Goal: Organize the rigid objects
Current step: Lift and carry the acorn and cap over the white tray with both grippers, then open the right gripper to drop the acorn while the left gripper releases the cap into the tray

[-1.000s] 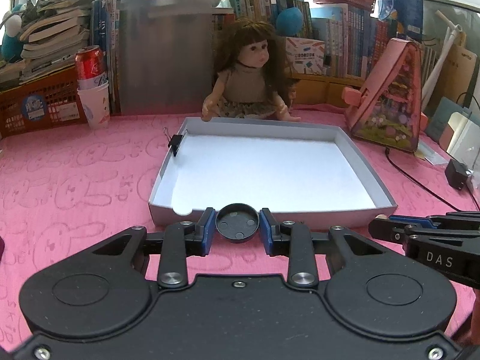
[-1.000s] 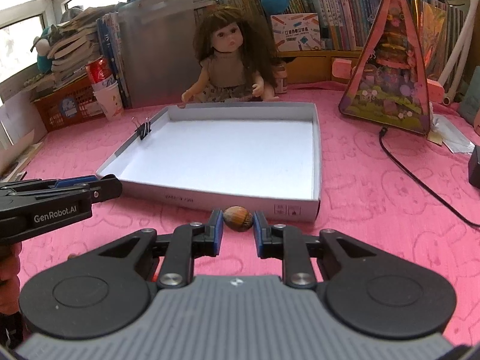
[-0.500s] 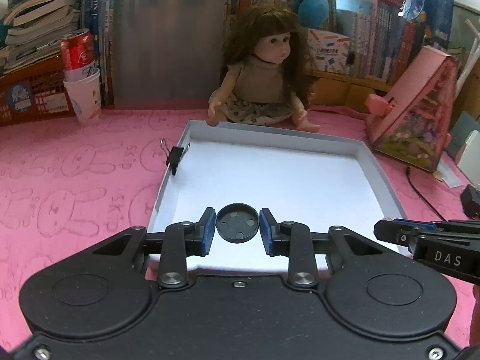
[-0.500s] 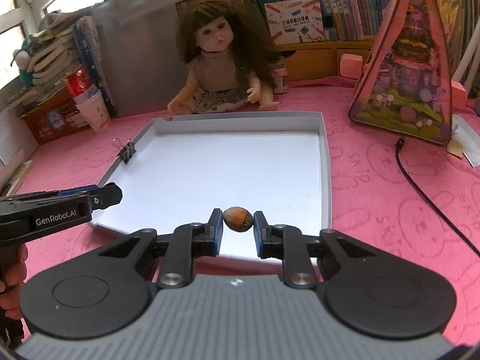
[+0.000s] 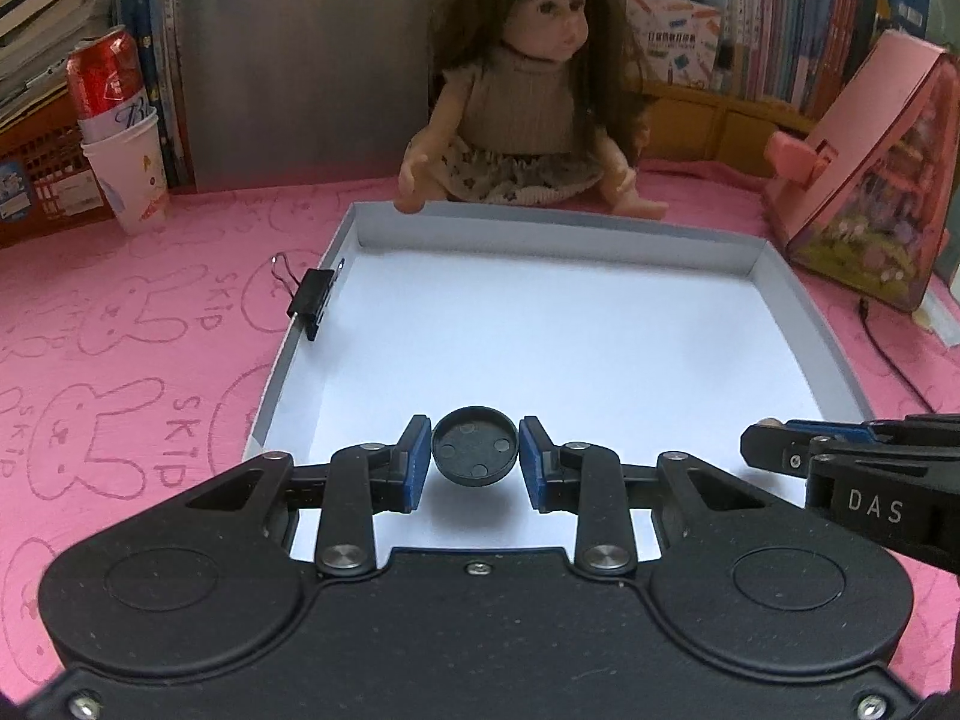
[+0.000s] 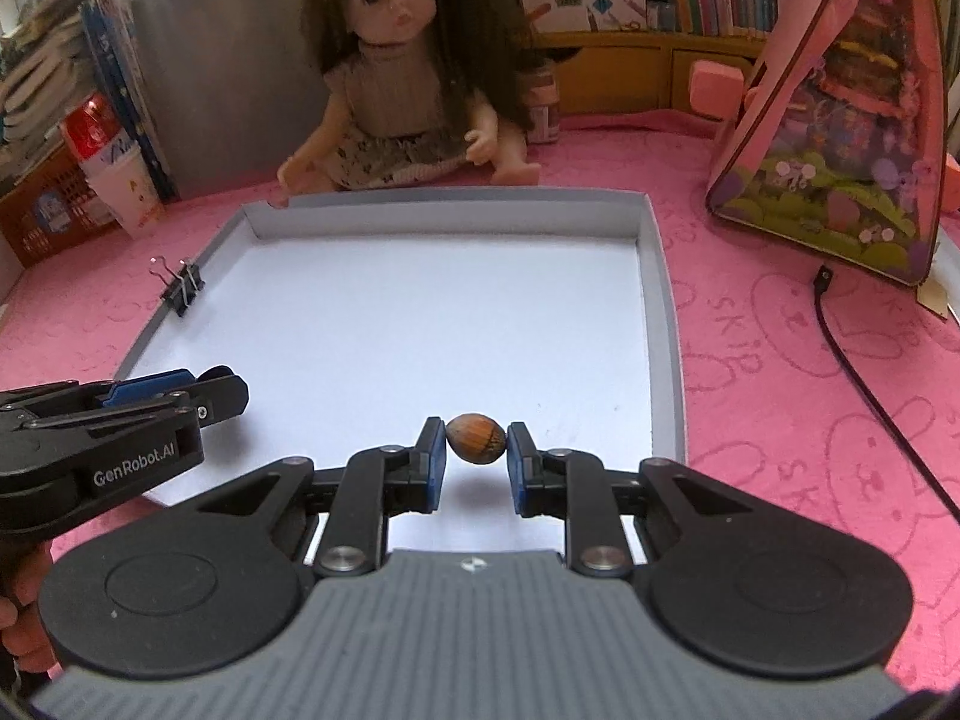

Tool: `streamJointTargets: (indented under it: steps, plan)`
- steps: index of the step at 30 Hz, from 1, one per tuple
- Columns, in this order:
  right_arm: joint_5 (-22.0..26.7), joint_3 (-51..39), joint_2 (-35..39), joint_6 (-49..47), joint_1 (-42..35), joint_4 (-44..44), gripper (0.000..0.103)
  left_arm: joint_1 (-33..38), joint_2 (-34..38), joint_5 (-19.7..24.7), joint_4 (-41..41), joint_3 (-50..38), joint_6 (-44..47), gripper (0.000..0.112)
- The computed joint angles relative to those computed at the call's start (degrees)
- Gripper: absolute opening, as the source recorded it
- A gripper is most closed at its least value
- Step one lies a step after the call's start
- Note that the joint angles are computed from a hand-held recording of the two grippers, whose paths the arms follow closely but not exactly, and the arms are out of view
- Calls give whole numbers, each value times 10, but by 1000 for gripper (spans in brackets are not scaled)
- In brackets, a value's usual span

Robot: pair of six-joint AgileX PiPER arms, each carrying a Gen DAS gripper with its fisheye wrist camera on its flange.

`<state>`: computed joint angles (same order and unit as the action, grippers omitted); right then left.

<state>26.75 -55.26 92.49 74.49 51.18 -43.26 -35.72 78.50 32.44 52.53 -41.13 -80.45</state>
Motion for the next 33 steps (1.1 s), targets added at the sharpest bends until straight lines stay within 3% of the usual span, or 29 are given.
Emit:
streamJointTargets:
  steps: [8, 22, 25, 26, 28, 33]
  plan:
    - [6, -7, 21, -4, -3, -3, 26, 16, 21, -19, 6, 7, 4, 30]
    - [13, -6, 26, 14, 7, -36, 27, 1, 31, -6, 48, 8, -25, 30]
    - [2, 3, 19, 31, 9, -52, 36, -5, 30, 0, 45, 7, -22, 31]
    - [2, 6, 16, 43, 11, -63, 48, -7, 27, 3, 48, 8, -24, 33]
    - [4, 10, 10, 63, 16, -88, 51, -17, 21, 12, 55, 10, -32, 44]
    - [22, 27, -14, 118, 38, -154, 65, -49, -11, 44, 75, 23, -46, 57]
